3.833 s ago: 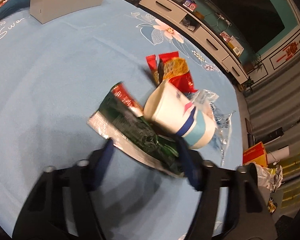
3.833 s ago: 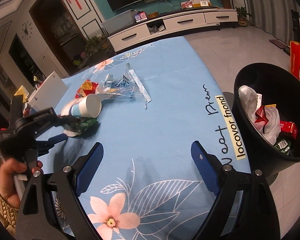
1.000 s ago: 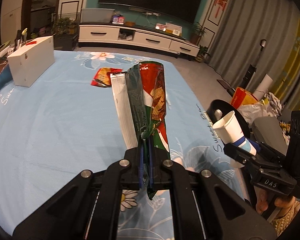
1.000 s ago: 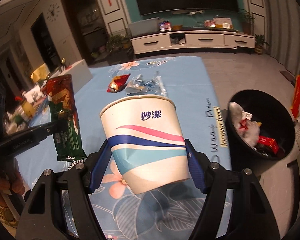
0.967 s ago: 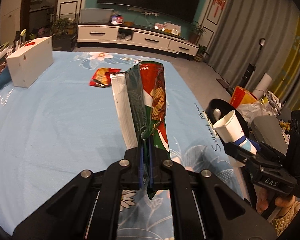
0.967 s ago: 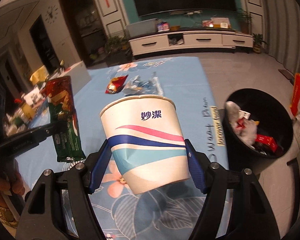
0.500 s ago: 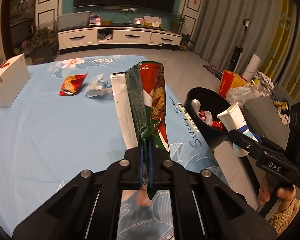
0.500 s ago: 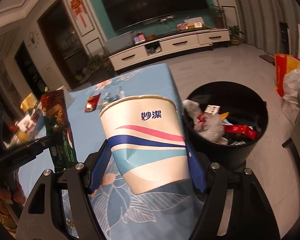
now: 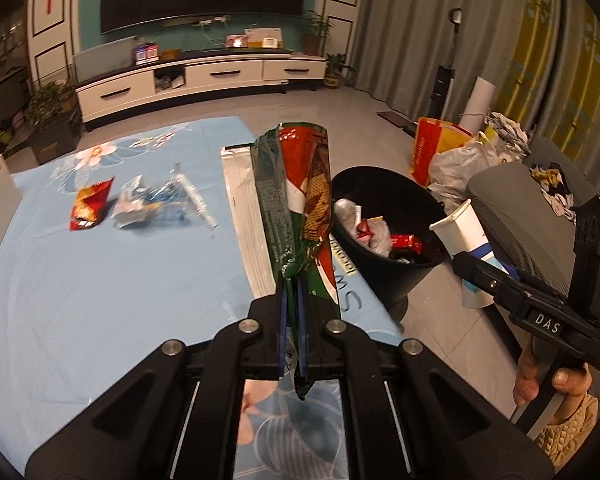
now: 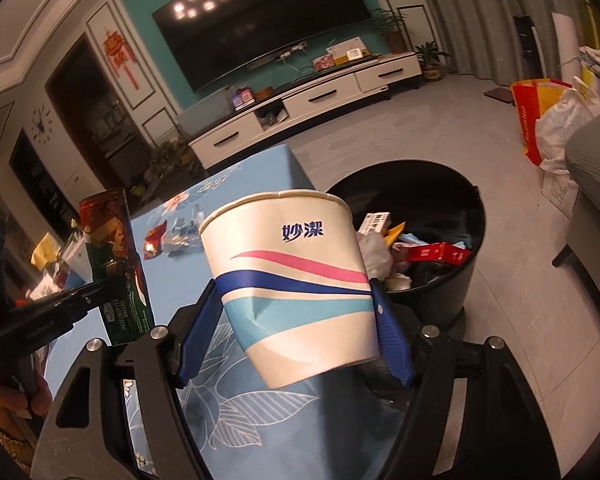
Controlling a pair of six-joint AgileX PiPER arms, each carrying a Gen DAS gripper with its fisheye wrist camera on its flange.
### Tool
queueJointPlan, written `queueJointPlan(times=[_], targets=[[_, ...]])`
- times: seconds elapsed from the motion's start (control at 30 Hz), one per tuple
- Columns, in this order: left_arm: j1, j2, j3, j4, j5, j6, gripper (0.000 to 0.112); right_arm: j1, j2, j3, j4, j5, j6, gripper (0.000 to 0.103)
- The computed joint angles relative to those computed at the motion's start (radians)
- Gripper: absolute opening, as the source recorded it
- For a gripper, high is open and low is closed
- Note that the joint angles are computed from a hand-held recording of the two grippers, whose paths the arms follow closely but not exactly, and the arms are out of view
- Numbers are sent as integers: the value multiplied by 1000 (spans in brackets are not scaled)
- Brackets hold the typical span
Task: Collect trash
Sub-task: 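Carry the snack bag and paper cup with both tools over the black bin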
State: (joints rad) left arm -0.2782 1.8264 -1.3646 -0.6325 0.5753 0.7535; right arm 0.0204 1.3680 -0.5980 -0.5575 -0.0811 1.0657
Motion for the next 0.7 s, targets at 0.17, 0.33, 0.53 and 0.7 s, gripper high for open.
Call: queueJointPlan(times=[0.17, 0.33, 0.53, 0.7], targets=[[-58, 59, -102, 28, 23, -49, 6, -68, -10, 46, 38, -38, -34, 71], [-104, 139, -216, 45, 62, -86, 6, -134, 15, 54, -14, -67, 13, 71], [-177, 265, -414, 102, 127, -172, 6, -222, 76, 35, -58, -120, 44, 71], [-230, 391, -613, 200, 186, -279, 6, -278, 138, 10, -50, -172, 23, 72]])
